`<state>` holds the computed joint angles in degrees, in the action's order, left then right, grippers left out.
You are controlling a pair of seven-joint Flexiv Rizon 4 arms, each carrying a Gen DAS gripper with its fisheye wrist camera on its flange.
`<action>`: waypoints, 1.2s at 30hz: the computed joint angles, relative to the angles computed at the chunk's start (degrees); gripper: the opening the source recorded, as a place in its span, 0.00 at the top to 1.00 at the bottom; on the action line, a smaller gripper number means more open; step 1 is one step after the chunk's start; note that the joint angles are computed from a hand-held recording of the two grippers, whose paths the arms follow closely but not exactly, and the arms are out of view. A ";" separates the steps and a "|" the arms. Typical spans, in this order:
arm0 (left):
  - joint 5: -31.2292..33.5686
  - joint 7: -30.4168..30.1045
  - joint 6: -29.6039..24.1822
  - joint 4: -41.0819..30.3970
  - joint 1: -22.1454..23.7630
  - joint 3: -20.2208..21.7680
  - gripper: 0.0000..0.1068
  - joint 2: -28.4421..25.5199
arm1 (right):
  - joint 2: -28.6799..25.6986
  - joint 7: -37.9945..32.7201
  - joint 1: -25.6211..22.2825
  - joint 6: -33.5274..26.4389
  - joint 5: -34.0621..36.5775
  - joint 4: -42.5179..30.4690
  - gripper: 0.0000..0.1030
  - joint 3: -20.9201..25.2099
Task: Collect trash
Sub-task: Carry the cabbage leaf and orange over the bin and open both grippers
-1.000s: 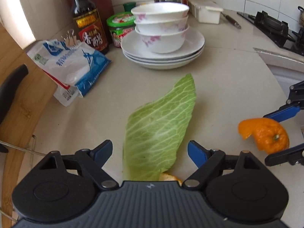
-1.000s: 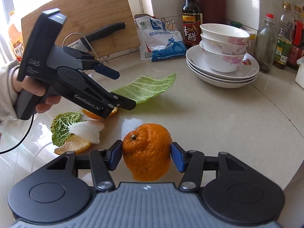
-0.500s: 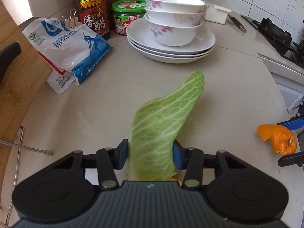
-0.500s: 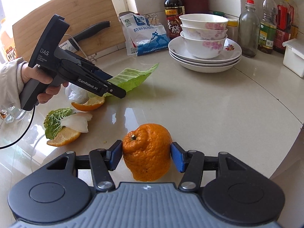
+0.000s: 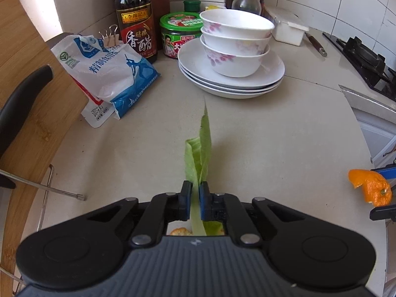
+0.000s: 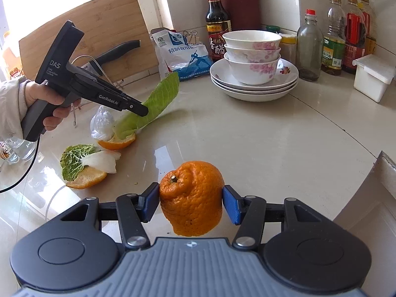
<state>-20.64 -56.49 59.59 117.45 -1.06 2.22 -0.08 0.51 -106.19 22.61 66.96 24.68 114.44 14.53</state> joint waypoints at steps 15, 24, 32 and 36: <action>1.29 0.48 0.35 0.69 -1.84 -0.29 0.96 3.71 | 3.99 1.80 0.58 2.04 -0.74 3.93 0.41 -0.94; -0.57 0.78 -1.19 2.21 -5.33 -1.21 0.96 7.50 | 8.29 1.09 1.11 2.42 0.21 7.04 0.41 -2.59; -3.11 0.01 -2.79 3.82 -10.64 -2.99 0.96 10.61 | 15.11 2.73 0.37 1.82 -1.37 12.86 0.41 -4.58; -6.35 0.96 -2.64 4.07 -14.24 -4.16 0.96 10.69 | 19.45 5.74 -1.04 1.15 -4.01 16.85 0.41 -5.36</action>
